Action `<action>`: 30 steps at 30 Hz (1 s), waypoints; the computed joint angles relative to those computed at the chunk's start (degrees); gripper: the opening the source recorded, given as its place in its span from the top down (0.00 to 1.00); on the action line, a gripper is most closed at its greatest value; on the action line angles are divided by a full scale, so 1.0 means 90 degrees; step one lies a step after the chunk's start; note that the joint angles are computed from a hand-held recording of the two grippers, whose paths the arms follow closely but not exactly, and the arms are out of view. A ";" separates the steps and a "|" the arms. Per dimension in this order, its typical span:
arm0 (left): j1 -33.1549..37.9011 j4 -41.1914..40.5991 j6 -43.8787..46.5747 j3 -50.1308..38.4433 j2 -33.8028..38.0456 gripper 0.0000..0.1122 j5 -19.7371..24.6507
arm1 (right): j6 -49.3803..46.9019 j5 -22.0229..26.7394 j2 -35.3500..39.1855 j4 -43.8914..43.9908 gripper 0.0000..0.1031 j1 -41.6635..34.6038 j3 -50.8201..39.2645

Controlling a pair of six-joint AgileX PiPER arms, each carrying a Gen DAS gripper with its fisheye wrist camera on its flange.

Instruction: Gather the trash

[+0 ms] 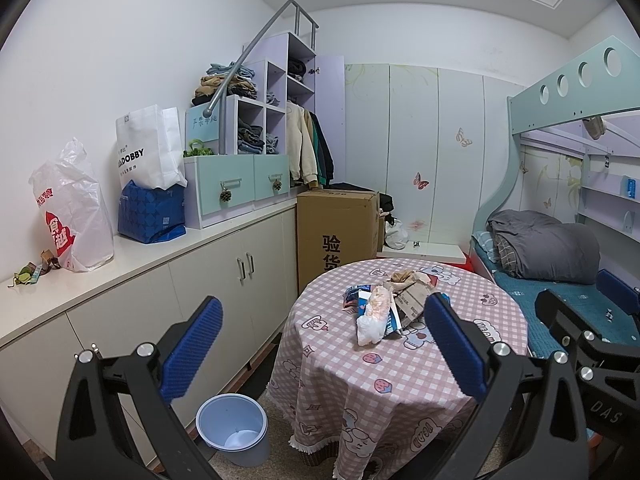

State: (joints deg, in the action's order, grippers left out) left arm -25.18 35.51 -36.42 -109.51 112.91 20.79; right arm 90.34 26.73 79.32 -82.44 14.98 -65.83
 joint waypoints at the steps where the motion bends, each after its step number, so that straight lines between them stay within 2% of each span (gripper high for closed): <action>1: 0.0002 -0.0010 0.0009 0.0005 -0.0002 0.12 -0.0008 | 0.0078 0.0003 0.0001 -0.0063 0.06 0.0012 0.0038; 11: 0.0039 0.0135 -0.0138 0.0048 0.0118 0.12 -0.0117 | 0.0413 0.0035 0.0122 -0.0330 0.06 0.0080 0.0108; 18: 0.0064 -0.0028 0.0032 -0.0023 0.0181 0.12 -0.0067 | -0.0137 -0.0063 0.0131 0.0192 0.06 -0.0029 -0.0083; 24: 0.0081 -0.0584 0.0633 -0.0571 0.0466 0.12 0.0278 | -0.0280 -0.0168 0.0162 0.0378 0.06 -0.0116 -0.0099; 27: 0.0100 -0.0872 0.0963 -0.0999 0.0728 0.12 0.0562 | -0.0425 -0.0330 0.0249 0.0565 0.06 -0.0258 -0.0152; 30: 0.0090 -0.1126 0.1303 -0.1682 0.1131 0.12 0.1052 | -0.0738 -0.0622 0.0429 0.1009 0.06 -0.0536 -0.0250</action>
State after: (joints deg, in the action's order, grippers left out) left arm -24.37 25.37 -24.69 -124.65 123.08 30.26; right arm 83.71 21.14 83.18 -73.35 10.16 -68.08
